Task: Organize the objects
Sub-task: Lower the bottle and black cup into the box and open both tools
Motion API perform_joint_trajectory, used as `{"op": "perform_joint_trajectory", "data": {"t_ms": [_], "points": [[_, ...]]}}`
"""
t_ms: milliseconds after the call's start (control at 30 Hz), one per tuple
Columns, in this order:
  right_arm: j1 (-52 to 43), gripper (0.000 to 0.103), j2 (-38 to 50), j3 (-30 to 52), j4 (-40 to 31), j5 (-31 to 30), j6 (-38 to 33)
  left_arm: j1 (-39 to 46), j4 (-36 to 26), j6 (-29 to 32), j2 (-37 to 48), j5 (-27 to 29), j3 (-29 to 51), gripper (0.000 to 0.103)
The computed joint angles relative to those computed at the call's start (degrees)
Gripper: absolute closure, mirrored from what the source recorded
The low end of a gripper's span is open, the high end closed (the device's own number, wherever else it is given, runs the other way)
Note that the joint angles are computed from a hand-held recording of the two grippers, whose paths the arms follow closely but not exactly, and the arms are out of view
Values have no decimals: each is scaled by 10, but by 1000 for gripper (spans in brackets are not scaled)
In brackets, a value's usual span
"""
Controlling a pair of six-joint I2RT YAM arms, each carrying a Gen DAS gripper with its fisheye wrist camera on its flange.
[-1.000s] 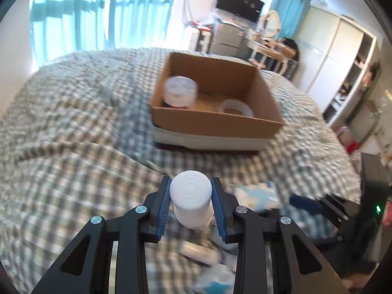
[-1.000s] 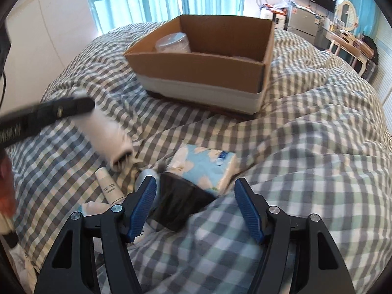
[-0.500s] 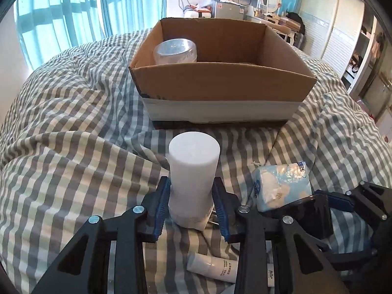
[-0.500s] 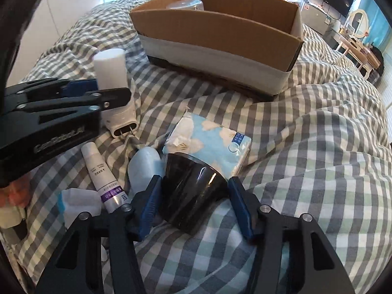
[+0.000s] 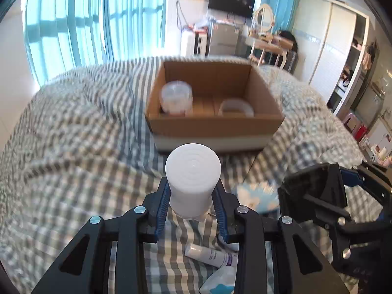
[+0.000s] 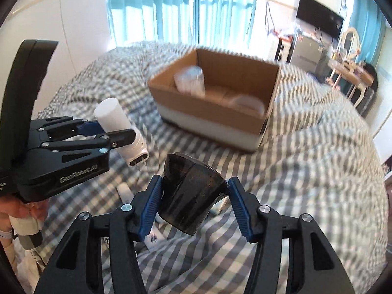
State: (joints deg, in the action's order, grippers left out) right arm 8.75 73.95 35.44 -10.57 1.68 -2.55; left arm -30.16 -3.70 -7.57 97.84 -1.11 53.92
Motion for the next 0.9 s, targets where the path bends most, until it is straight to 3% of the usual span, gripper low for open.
{"op": "perform_joint_trajectory", "data": {"t_ms": [167,400,900], "points": [[-4,48,-14,60,-24,11,-21,10,-42,10,-19,6,63,69],[-32,48,56,181,-26,5,-47,26,-83,41,22,3,199,69],[-92,48,344,482,-51,-49,-59,36,-260,68,373,8,698,69]]}}
